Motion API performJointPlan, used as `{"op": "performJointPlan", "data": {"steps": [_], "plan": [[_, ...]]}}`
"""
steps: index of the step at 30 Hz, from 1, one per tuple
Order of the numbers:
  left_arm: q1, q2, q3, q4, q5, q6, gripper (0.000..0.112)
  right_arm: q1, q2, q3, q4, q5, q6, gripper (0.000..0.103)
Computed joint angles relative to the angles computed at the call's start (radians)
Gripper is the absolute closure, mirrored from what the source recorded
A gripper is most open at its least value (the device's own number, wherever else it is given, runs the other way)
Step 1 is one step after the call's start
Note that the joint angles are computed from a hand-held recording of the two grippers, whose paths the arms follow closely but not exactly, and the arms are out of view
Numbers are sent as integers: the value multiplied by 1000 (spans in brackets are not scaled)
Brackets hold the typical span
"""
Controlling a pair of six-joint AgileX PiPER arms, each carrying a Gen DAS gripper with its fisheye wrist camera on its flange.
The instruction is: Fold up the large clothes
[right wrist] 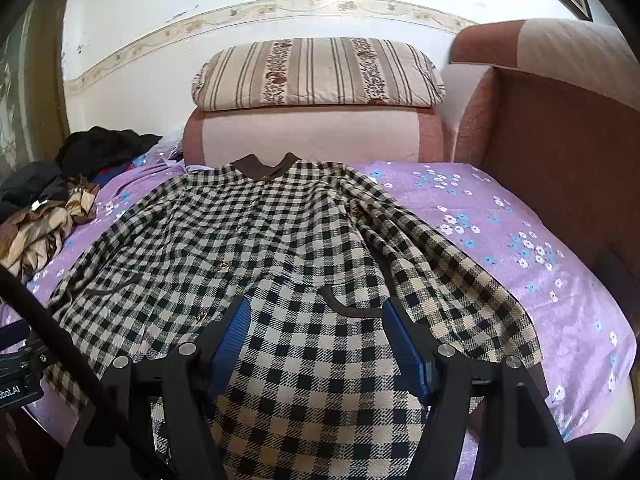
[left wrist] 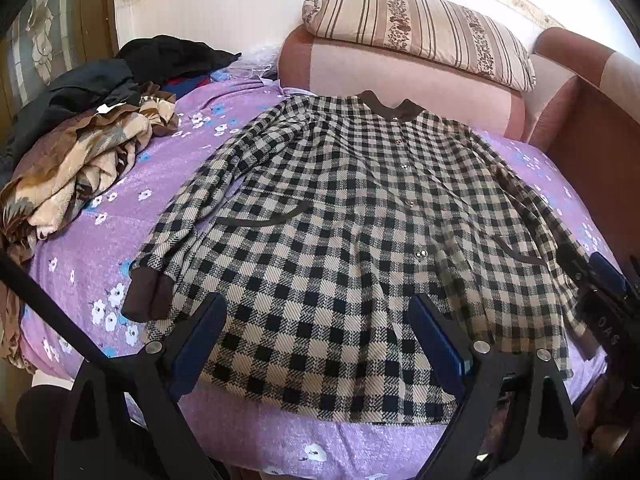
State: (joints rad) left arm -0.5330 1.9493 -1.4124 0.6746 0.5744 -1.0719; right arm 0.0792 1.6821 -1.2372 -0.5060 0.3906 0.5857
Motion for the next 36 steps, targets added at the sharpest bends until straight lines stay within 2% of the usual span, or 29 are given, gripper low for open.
{"op": "performJointPlan", "data": {"steps": [6, 25, 36], "plan": [[-9, 5, 0, 33, 10, -31, 21, 32, 7, 15, -103, 0, 89, 29], [30, 58, -33, -20, 20, 11, 21, 60, 46, 10, -169, 32, 175, 27], [52, 82, -33, -38, 9, 18, 21, 66, 72, -1, -160, 41, 167, 27]]}}
